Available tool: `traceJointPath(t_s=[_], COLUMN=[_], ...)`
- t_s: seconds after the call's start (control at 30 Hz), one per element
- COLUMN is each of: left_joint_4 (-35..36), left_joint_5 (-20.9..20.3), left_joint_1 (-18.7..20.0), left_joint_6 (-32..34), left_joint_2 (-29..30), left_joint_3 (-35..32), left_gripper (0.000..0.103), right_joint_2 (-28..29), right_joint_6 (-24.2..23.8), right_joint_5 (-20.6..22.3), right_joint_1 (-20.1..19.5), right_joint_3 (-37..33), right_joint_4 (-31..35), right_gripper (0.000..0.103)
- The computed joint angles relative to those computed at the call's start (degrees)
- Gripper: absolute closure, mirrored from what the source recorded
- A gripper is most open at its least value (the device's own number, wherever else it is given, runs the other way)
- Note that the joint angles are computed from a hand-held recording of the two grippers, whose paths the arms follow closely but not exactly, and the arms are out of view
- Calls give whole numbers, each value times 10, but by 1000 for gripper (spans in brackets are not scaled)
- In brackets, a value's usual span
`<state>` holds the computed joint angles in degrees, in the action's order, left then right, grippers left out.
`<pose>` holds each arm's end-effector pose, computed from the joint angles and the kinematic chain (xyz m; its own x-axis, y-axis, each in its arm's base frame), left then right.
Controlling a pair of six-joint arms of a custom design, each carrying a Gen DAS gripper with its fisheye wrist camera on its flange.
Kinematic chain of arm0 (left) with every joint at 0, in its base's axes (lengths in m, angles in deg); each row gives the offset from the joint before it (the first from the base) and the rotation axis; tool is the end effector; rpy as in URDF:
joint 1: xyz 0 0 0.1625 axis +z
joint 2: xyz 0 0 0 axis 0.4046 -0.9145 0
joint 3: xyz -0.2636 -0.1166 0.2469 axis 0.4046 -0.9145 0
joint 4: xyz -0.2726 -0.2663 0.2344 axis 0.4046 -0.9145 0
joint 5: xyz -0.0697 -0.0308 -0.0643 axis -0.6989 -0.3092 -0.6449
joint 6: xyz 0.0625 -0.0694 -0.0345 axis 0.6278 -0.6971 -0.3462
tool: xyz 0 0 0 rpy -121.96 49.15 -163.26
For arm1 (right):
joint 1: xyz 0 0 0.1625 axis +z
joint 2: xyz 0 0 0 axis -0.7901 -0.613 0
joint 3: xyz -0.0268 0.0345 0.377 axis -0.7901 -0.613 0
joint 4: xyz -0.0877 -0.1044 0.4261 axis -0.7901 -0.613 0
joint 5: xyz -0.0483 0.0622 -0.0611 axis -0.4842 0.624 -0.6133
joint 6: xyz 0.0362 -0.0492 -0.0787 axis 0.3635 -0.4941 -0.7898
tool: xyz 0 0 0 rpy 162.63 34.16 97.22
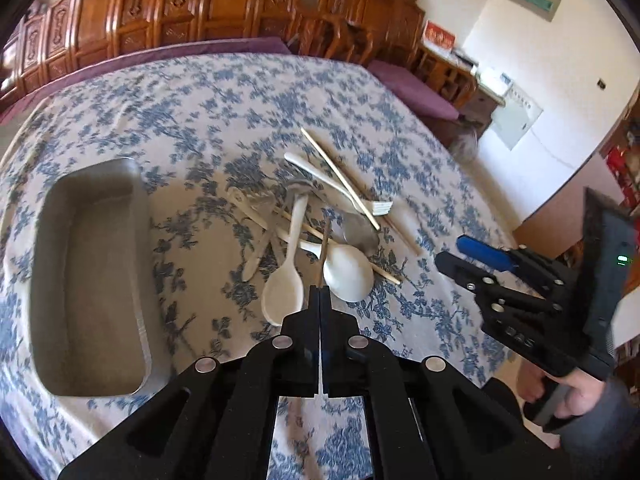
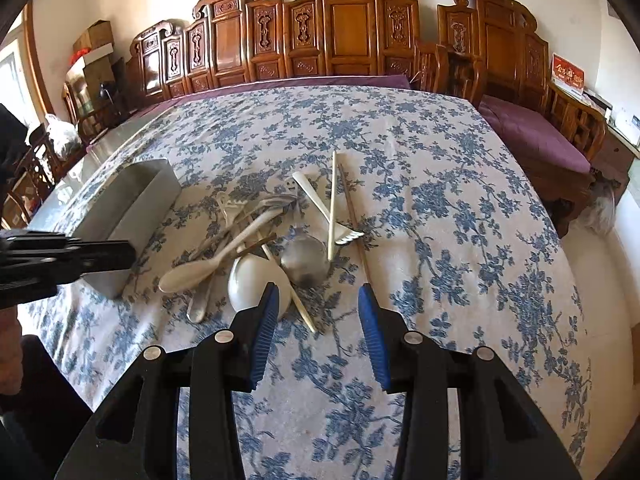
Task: Organize utensils
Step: 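Grasp a wooden chopstick from the pile with the left gripper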
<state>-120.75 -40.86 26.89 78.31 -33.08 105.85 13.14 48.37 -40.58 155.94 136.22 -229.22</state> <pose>-0.2142 -0.5322 0.1774 -0.7644 0.5273 -0.3710 0.6085 0.7802 -0.1451 0.1855 -0.4647 0.1776 -0.7624 0.0149 0.6469 -0.4134 0.7578 -0.5047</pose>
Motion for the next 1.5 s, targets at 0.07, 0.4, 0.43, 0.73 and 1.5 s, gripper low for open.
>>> traceJointPath(t_s=[0.07, 0.4, 0.43, 0.73, 1.5], left_joint_4=[-7, -3, -2, 4, -21], left_joint_5=[7, 32, 39, 98, 36], left_joint_1=[1, 20, 18, 1, 10], left_joint_6=[6, 25, 31, 65, 72], left_joint_2=[-12, -3, 0, 49, -60], left_joint_3=[5, 28, 30, 26, 33], left_gripper=[103, 98, 89, 79, 99], right_joint_2=[10, 11, 9, 1, 80], right_joint_6=[0, 11, 9, -3, 43], right_joint_5=[-2, -12, -15, -11, 50], right_joint_1=[4, 19, 21, 20, 6], right_joint_3=[-9, -8, -6, 2, -97], right_joint_4=[-1, 4, 2, -8, 42], right_gripper=[59, 59, 59, 59, 59])
